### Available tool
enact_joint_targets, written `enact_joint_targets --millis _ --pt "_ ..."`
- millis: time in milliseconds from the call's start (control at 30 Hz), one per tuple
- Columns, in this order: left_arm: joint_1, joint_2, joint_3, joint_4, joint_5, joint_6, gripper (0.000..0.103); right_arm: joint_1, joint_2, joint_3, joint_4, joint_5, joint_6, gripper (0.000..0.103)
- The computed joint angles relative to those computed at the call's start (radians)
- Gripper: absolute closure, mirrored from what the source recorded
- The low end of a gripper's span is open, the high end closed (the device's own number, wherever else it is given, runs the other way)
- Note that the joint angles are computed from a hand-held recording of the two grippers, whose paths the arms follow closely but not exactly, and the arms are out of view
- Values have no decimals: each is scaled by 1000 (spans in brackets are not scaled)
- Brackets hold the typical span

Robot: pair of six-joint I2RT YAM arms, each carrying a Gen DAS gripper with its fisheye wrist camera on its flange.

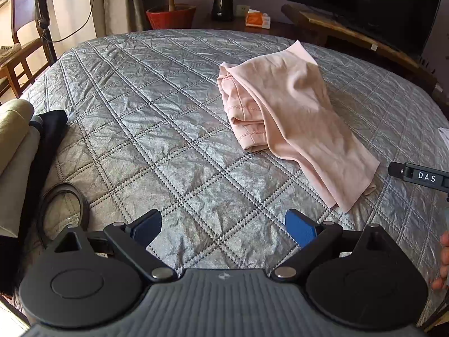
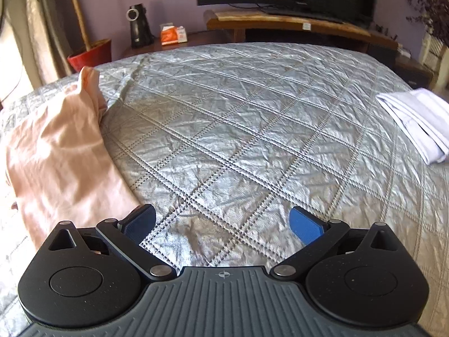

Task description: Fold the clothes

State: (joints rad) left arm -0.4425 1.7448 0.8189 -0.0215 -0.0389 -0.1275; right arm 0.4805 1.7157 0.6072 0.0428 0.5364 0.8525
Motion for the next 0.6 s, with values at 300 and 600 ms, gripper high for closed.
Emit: enact_joint_targets --millis 300,600 --pt "-123 -300 -171 -170 -50 -100 9 385 -308 36 -555 120 452 7" --pt "-307 -784 -221 -547 -151 -261 9 990 -263 262 -1147 223 1096 7"
